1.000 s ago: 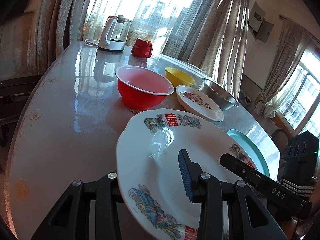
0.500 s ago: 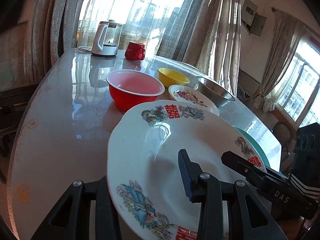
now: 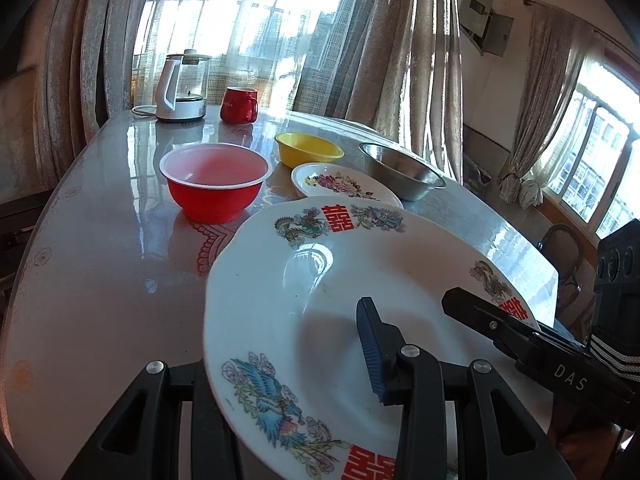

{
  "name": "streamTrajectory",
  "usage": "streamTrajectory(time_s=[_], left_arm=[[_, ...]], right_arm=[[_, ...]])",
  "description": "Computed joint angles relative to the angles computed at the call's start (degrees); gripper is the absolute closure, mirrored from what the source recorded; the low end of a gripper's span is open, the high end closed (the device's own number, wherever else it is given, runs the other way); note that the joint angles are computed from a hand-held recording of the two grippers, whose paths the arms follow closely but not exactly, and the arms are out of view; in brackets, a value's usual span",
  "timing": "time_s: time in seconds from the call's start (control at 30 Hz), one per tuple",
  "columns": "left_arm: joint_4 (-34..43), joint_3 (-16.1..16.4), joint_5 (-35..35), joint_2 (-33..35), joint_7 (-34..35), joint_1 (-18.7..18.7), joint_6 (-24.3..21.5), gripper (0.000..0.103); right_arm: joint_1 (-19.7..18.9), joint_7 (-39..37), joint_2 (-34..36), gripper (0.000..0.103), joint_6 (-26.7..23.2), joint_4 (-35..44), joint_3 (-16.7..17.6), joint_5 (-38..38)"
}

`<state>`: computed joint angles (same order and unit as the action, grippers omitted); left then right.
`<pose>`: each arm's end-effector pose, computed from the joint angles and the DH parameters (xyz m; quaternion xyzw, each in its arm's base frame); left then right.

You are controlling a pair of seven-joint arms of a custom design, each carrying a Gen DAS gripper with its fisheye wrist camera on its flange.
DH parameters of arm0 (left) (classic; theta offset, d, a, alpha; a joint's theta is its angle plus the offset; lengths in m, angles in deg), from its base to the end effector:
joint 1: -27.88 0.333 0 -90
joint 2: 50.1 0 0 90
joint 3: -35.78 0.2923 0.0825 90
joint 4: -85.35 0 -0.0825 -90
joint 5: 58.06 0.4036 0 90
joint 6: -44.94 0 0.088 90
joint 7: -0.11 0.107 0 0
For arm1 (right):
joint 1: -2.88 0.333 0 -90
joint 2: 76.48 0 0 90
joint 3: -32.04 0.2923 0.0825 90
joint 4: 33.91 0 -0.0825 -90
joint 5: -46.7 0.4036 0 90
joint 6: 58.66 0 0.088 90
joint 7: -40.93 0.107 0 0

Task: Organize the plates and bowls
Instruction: 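Carry the large plate with both grippers over the teal plate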

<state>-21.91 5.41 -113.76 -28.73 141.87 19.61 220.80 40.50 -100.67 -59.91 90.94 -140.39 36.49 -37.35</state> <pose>0.5765 -0.3397 0.3708 -0.4500 0.7718 -0.4417 0.0815 0.4786 0.4573 0.3670 -0.5040 0.7130 -0.2338 0.4277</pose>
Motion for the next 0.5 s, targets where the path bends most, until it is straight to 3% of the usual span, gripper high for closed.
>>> streamTrajectory(time_s=[0.5], left_arm=[[2.76, 0.62, 6.98, 1.43, -3.27, -4.48, -2.37, 0.063]], right_arm=[[-2.32, 6.36, -9.79, 0.073, -5.67, -11.64, 3.49, -0.4]])
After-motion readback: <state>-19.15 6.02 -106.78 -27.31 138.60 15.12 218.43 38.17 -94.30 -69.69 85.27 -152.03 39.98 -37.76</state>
